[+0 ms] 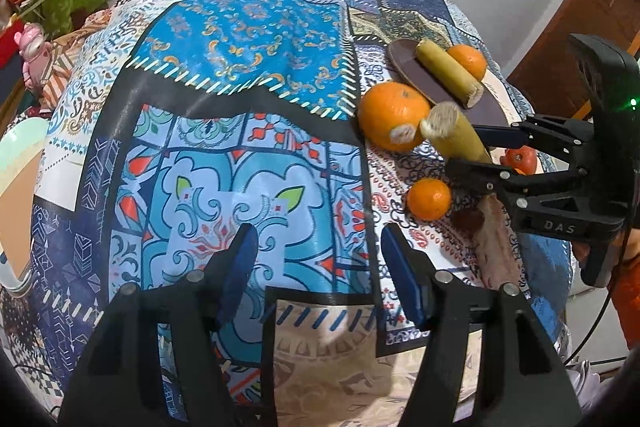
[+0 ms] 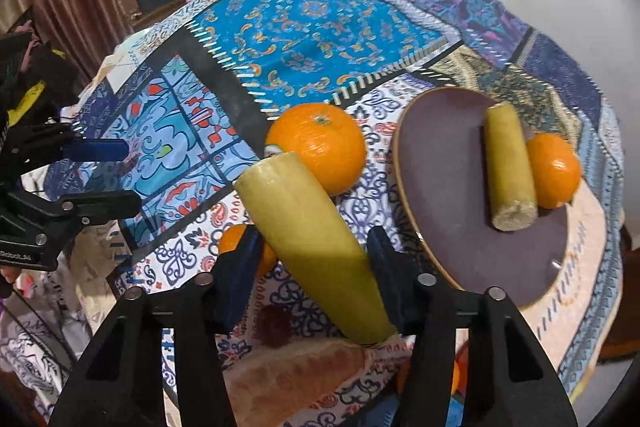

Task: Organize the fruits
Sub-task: 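Grasp the second yellow-green cylinder with the right gripper and lift it upright, then grasp the stickered orange with the left gripper while the right gripper holds the cylinder upright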

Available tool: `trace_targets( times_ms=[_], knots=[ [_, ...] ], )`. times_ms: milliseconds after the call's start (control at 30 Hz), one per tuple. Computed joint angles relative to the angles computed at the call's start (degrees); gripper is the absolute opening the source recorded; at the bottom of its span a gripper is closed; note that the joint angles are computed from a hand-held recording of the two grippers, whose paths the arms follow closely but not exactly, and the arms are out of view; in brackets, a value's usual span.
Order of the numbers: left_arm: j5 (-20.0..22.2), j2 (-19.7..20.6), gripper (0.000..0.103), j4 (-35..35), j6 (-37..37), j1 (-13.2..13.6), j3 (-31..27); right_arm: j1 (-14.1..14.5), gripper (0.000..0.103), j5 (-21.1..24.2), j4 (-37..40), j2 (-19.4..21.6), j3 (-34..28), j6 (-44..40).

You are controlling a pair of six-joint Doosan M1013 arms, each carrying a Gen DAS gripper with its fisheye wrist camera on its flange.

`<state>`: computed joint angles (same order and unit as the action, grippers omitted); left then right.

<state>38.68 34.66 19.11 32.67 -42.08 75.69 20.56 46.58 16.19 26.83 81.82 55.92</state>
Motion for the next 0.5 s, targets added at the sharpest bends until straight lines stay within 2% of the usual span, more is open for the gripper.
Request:
trace_targets(
  times_ms=[67,233,500],
  knots=[
    [0.1,0.1,0.064,0.1,0.3,-0.1,-0.4,-0.1,0.044,-2.1,-1.2,-0.6,0.7,1.3],
    [0.8,0.8,0.064,0.2,1.8,-0.3,-2.2,-2.6,0.036,-4.7,4.9,-1.9,2.0,3.8],
    [3.5,4.0,0.066,-0.9,5.8,-0.4,-8.6,-5.4,0.033,-8.9,12.2,-4.5,5.4,2.4]
  ],
)
